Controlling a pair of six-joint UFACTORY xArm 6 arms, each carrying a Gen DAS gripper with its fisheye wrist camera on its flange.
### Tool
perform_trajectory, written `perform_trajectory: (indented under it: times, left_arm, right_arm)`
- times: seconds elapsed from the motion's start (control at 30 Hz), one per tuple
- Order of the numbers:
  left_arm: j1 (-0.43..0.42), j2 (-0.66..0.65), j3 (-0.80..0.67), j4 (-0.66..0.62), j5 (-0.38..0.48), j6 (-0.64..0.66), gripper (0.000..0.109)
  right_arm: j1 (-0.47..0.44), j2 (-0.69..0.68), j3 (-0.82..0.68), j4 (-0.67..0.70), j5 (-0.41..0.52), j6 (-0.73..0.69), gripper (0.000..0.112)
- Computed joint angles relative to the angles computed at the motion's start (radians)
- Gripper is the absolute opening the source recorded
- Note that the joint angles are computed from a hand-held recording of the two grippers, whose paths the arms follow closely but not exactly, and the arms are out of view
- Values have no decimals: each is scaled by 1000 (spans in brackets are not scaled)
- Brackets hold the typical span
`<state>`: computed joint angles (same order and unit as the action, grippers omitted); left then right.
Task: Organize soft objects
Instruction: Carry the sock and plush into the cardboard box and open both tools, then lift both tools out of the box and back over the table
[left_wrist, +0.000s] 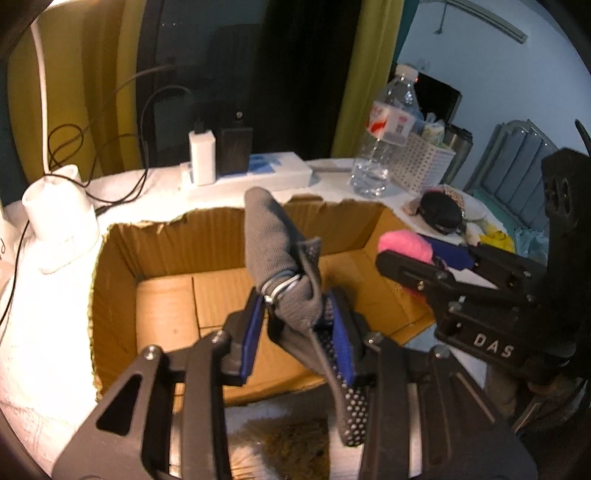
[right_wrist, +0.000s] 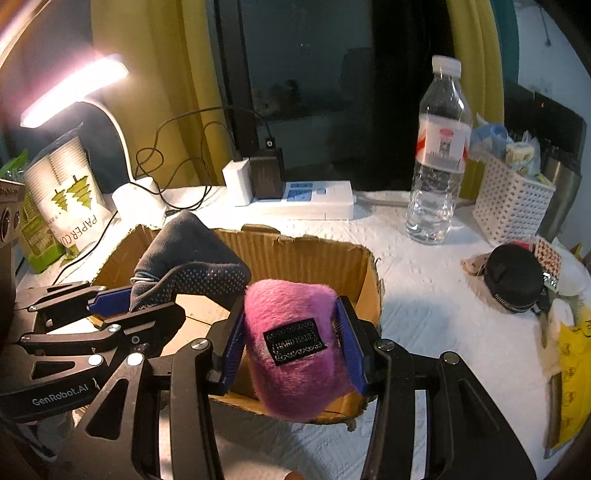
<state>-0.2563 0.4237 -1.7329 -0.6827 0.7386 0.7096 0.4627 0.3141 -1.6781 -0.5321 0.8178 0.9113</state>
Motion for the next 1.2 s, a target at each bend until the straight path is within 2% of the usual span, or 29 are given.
perform_trajectory:
  times: [0.1,0.17,0.23,0.3,0.7,0.83,1.1,1.2]
  left_arm:
    - [2,4,-5,17,4,-16,40]
    - [3,-1,-2,22,2,-25,45]
    - [4,-14,12,16,-13,-23,58]
    - [6,-32,33,11,-33,-19,60]
    - [20,-175,178,-32,-96,33,62]
    - [28,-230,234,-70,-121,70,72]
    - [50,-338,343,-129,-147,138,75]
    - [63,-378,379,-153,-137,158,75]
  right_arm:
    - [-3,2,1,-1,-4,4,52]
    - [-4,0,4,7,-11,3,60]
    - [-3,-4,4,12,-14,2,65]
    - [2,-13,11,-14,-18,22,70]
    - [62,-85,27,-111,54,97,71]
    - [89,-105,29,-134,83,117,71]
    - [154,-135,23,-192,162,172,72]
    - [173,-148,32,-205,174,191,77]
